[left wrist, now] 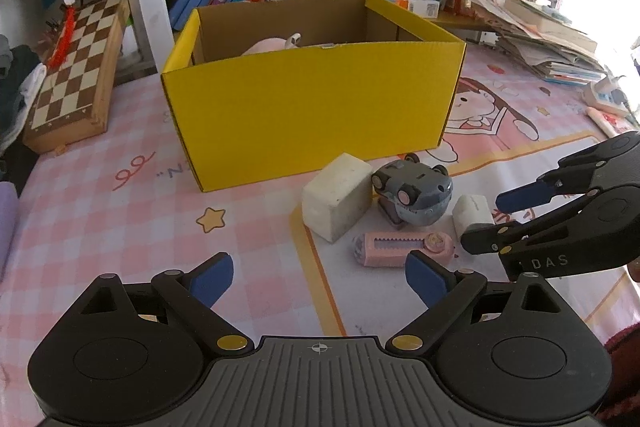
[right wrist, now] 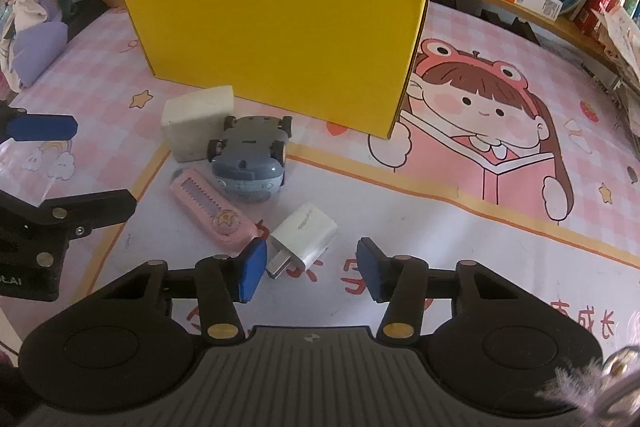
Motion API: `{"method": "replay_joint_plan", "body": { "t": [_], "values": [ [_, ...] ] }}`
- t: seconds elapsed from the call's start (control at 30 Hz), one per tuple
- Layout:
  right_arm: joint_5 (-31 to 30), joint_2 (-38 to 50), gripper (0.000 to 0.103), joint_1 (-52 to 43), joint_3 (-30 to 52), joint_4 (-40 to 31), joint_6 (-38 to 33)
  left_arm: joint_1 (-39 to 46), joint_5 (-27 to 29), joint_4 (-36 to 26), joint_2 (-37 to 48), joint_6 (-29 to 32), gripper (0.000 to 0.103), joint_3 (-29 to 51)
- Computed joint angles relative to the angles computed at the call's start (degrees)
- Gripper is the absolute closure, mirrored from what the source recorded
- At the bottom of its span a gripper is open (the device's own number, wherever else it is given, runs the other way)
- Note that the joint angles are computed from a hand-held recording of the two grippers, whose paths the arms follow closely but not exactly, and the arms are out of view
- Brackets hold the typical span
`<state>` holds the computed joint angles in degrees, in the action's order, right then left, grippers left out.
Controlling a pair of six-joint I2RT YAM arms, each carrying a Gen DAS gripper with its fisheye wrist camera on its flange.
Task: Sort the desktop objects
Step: 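Move the right tool to the small white plug charger and close on it, then close the left gripper on the pink box cutter while the right gripper holds the plug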
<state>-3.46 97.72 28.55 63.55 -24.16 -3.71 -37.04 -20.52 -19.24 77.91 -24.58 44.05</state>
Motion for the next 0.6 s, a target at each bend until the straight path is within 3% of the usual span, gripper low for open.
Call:
{"method": "replay_joint_plan", "body": {
  "t": [0.17,0.37,0.6],
  "values": [
    [-2.3,1.2,0.074,-1.0,0.7,-0.1,-1.2,-0.1,-0.4,2.5,3.8,2.5,0.013,1.6],
    [-3.1,1.4,0.074,-1.9,0.7,0.4,-2.0,1.7,0.5,3.3,6.3,2.7,0.017,3.1],
    [-3.4,2.0,0.074,-2.4,1.2,0.4,-2.5,1.0,5.7,3.8,7.6,4.4,0.020,4.1]
  ]
}}
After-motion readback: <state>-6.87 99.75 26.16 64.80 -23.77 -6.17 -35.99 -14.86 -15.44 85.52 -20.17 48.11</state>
